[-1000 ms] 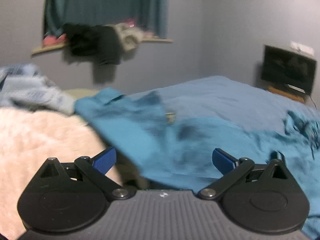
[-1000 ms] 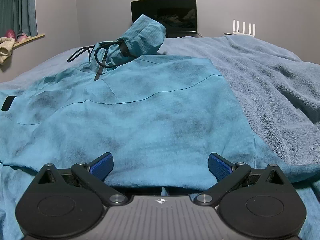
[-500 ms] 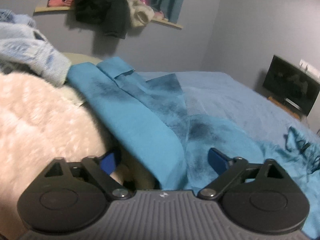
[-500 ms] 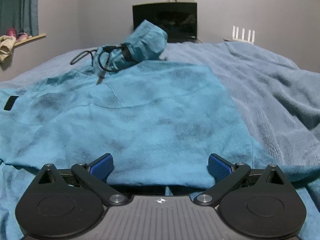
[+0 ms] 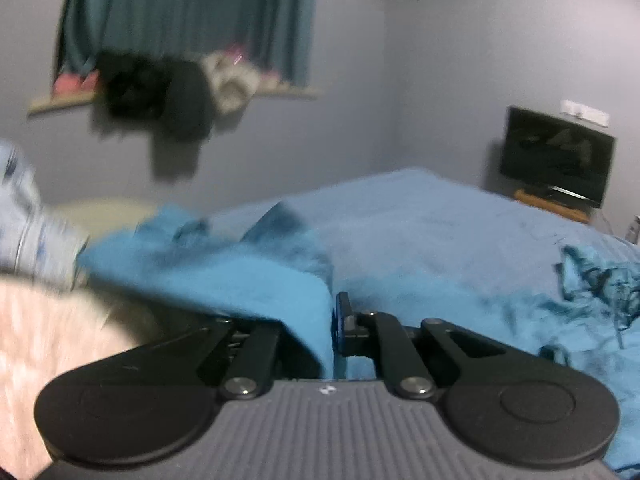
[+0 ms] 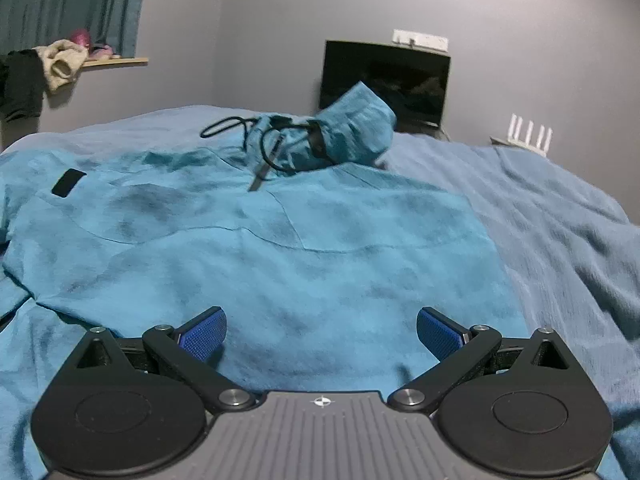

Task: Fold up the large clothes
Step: 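Grasp the jacket side with the left tool, fold it over the center, release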

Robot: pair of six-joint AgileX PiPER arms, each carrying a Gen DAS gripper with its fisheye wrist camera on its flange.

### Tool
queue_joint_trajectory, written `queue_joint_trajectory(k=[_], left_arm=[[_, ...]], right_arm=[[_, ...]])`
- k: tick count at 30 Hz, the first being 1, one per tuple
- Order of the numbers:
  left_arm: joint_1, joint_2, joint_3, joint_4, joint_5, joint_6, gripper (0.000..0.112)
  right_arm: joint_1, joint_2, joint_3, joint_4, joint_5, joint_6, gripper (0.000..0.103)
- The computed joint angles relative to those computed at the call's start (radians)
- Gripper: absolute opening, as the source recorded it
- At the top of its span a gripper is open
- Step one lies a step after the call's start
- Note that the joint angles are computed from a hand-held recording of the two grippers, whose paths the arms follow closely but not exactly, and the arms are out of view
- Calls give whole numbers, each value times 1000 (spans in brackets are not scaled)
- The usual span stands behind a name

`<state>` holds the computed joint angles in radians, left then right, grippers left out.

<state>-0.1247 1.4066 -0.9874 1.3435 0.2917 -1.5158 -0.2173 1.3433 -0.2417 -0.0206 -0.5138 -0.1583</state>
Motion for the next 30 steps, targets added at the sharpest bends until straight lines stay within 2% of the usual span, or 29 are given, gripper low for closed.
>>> queue_joint_trajectory(k=[6,11,13,15,20,23,27,28,30], left_arm=[[-199,39,-165,68,71,-48,2],[-392,162,-382,72,80,-9,2],[-471,225,-477,65,80,24,2],[-548,311,-598,24,84,91,2],[-688,579,-950,-280,111,438,2],[-740,791,-1229,-553,221,722,2],[-772,1031,-1516,-772,380,1008,2],[-772,1080,-1585,-854,431,1092,6],[-774,1117,-1611,-986,486,1213,25]], right_arm=[[-31,-6,-28,-62,31,88,102],[-145,-7,-64,-321,73,433,102],[-176,4,-79,-376,83,514,102],[-184,17,-90,-369,89,529,102],[-205,44,-95,-381,77,561,102],[-207,57,-96,-370,72,548,102],[-208,72,-93,-342,61,517,102],[-211,77,-95,-349,61,523,102],[-223,83,-104,-388,65,564,102]])
